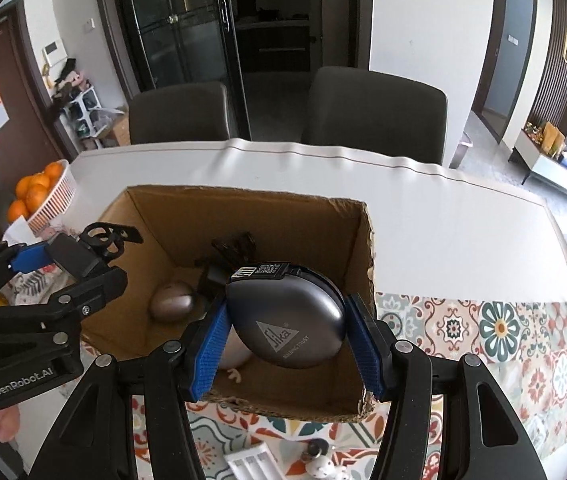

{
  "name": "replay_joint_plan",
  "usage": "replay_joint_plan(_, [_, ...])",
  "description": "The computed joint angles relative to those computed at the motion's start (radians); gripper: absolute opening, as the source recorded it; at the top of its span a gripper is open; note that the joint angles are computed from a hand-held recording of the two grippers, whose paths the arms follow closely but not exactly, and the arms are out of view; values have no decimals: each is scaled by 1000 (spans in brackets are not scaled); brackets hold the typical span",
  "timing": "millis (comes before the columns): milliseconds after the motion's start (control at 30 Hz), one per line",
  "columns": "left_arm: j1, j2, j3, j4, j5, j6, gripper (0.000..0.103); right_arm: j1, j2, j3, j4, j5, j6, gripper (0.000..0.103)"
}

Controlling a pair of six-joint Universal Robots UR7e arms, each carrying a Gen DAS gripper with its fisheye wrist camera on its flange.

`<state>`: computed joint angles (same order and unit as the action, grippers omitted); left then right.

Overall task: Organize rigid objects
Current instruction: 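Open the left tool dropping the bike light while the right tool releases the grey puck into the box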

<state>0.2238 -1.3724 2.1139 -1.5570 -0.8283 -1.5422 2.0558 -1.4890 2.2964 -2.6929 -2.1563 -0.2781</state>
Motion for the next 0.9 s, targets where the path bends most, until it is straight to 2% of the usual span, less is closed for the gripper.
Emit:
replay_joint_plan(300, [9,12,-8,14,-3,-5,71,-12,12,-1,5,0,-9,57])
replay_joint_plan(433, [-8,15,-23,89,7,-57,72,-13,16,-2,9,4,-6,57])
replay_joint_plan(600, [-39,14,-42,205,7,-145,80,-8,21,0,15,12,-10,58])
replay_joint_plan(733, [-62,5,-46,255,7,-193,82,2,18,10,-19,7,-16,68])
replay_joint_plan(900, [-87,-2,-49,270,6,-215,84,37,-1,19,-44,-36,-16,69])
